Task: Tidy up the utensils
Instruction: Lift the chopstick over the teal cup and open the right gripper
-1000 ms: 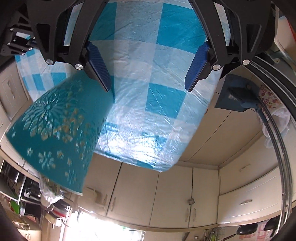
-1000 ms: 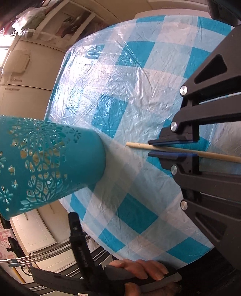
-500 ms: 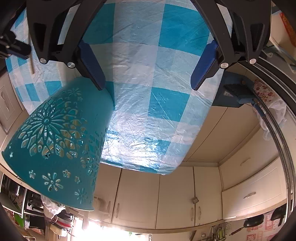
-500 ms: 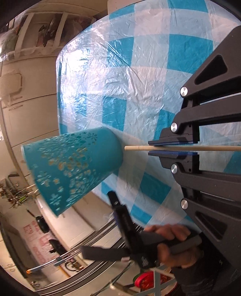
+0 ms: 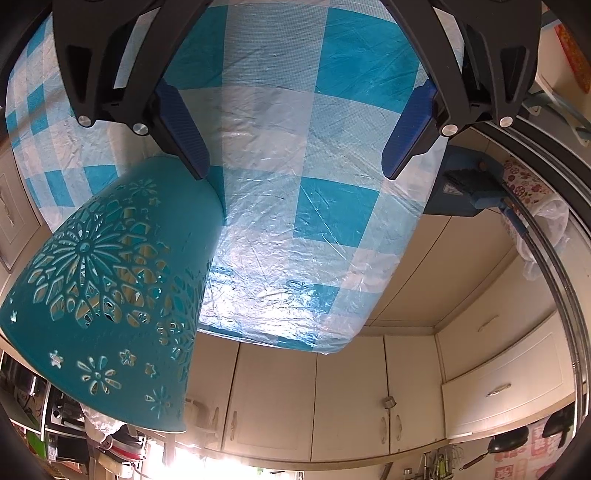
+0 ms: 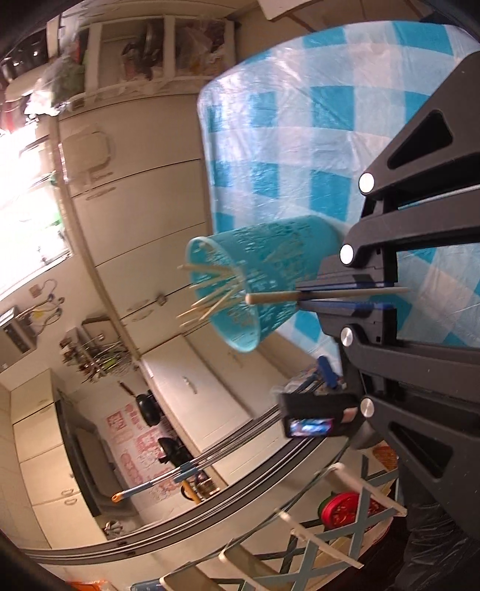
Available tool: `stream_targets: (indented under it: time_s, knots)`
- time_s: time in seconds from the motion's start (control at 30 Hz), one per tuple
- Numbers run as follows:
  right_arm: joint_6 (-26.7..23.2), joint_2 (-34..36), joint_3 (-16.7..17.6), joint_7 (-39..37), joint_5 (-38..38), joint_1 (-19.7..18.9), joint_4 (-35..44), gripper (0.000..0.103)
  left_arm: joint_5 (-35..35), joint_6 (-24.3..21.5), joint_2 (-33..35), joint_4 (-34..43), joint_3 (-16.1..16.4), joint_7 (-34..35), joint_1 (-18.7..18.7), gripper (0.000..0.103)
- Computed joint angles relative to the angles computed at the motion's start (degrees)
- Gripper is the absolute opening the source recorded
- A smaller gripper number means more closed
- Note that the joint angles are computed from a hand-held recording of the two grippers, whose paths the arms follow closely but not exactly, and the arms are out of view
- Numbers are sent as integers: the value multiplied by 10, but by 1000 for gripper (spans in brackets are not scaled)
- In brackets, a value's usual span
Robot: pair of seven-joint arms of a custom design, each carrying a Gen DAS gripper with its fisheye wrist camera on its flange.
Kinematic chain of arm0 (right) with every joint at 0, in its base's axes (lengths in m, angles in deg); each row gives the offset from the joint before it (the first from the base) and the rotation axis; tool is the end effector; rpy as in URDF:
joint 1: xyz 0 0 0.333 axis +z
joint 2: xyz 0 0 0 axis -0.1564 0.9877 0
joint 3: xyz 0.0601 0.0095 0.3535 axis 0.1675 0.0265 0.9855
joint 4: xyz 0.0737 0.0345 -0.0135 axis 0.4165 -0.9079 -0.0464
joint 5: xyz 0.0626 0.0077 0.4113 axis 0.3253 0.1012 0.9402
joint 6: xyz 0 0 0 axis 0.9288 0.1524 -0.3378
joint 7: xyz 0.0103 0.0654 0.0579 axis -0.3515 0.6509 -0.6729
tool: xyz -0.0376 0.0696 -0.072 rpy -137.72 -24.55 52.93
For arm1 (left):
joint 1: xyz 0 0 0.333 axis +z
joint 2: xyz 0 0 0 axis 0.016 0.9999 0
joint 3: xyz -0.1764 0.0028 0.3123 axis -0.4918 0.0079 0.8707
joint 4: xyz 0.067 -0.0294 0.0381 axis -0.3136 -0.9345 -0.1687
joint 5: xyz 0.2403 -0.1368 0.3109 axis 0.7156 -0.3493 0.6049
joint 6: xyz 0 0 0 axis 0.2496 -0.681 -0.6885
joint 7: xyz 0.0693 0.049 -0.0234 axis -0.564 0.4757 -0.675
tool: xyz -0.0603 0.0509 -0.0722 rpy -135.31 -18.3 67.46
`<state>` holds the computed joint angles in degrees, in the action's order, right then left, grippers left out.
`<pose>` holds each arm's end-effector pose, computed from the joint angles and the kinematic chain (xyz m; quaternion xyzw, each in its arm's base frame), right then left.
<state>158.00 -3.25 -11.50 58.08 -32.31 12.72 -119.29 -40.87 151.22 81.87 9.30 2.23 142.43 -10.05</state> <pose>0.5519 0.1748 0.4635 -0.4820 0.6979 -0.2392 0.4727 0.7917 -0.3292 0.3288 -0.4752 0.8008 -0.3315 0.1517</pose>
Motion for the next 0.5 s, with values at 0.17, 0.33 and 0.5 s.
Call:
stream_targets:
  time_s: [0.17,0.33,0.5]
  knots:
    - [6,-10,-5,-41,16,5,21,6,0,-1,1,2,0,-1,-1,91]
    - [4,-19,-7,-112,58,8,43,5,0,-1,2,2,0,0,0,91]
    - [1,-26,-5,-182,98,8,71,5,0,-2,2,3,0,0,-1,91]
